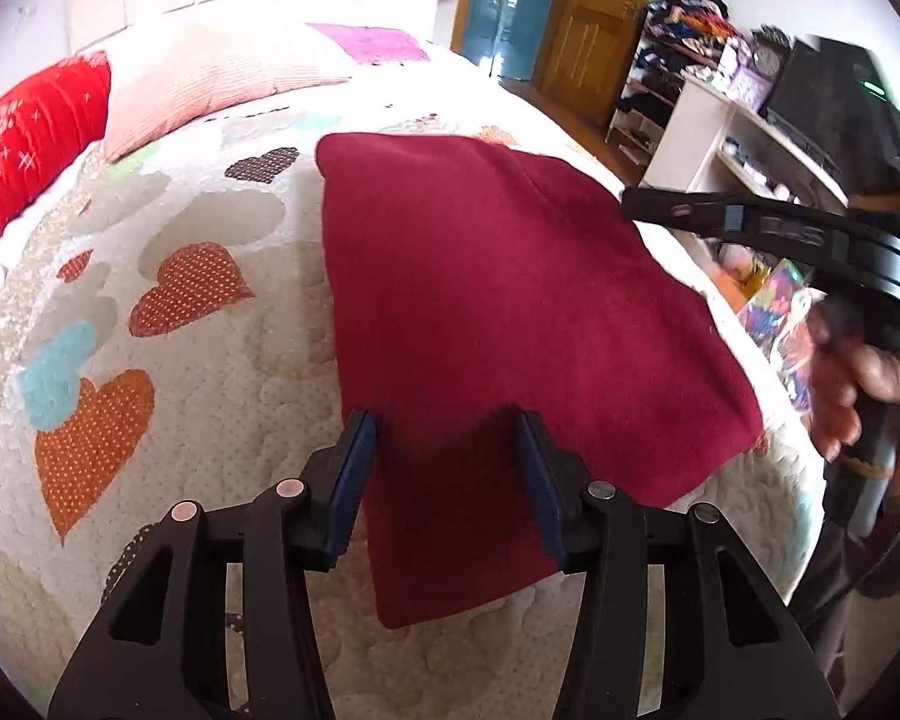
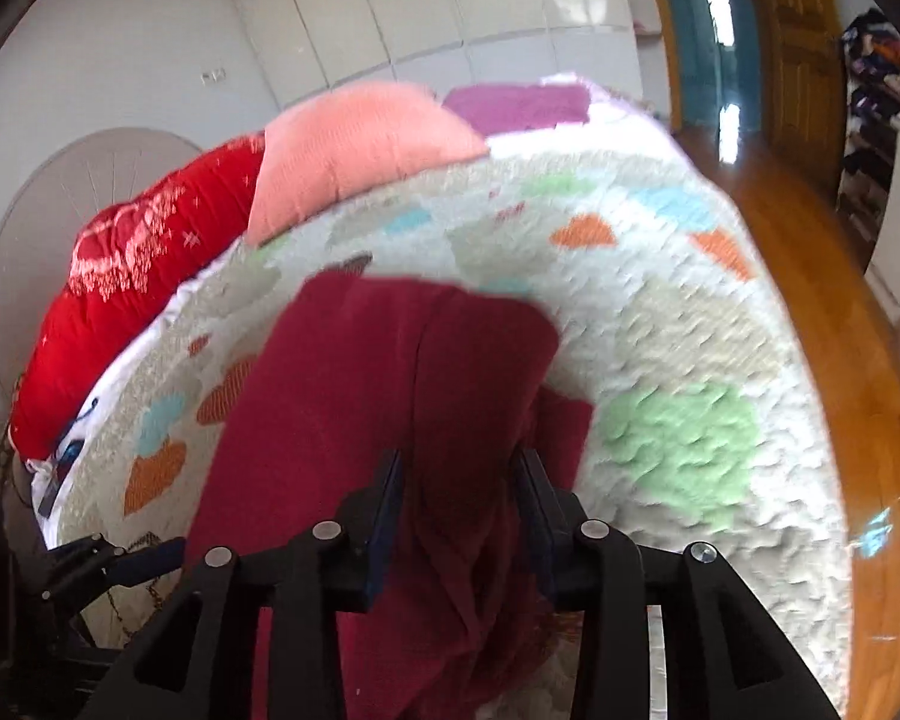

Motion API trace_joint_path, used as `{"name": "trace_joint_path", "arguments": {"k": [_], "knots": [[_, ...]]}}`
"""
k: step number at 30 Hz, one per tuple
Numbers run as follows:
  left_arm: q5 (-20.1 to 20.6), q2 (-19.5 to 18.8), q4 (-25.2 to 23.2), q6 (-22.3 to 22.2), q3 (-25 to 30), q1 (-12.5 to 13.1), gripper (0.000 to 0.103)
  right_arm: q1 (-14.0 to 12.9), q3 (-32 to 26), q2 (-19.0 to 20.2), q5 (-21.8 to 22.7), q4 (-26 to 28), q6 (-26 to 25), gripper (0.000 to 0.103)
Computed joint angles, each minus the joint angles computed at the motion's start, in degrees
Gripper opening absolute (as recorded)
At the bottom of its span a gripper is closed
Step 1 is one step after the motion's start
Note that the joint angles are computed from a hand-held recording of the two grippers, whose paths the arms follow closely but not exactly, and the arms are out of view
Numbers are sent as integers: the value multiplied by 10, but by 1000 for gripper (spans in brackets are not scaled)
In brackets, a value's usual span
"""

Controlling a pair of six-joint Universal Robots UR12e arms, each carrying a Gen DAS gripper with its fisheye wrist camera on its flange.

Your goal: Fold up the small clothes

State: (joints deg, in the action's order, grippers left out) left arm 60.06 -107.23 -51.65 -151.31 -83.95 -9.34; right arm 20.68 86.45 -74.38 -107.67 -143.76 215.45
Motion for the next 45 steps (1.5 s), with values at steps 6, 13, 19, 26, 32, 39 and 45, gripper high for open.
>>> {"name": "trace_joint_path", "arguments": {"k": [6, 13, 19, 26, 32, 39, 45], "knots": [[2, -11, 3, -38, 11, -2, 50, 12, -10, 8, 24, -28, -42, 37], [18, -14, 13, -48, 9, -8, 58, 8, 3, 22, 20, -5, -20, 36], [18, -15, 15, -55, 9, -8, 58, 25, 4, 2, 10, -6, -31, 36], [28, -12, 24, -57, 5, -11, 58, 40, 18, 5, -5, 28, -36, 36], [37, -6, 33, -57, 1, -11, 58, 45, 12, 0, -9, 26, -12, 37], [52, -5, 54, -62, 0, -13, 58, 57, -11, 10, -61, 38, 6, 42], [34, -18, 54, -91, 19, -4, 58, 50, -6, 9, -77, 22, 44, 50]]}}
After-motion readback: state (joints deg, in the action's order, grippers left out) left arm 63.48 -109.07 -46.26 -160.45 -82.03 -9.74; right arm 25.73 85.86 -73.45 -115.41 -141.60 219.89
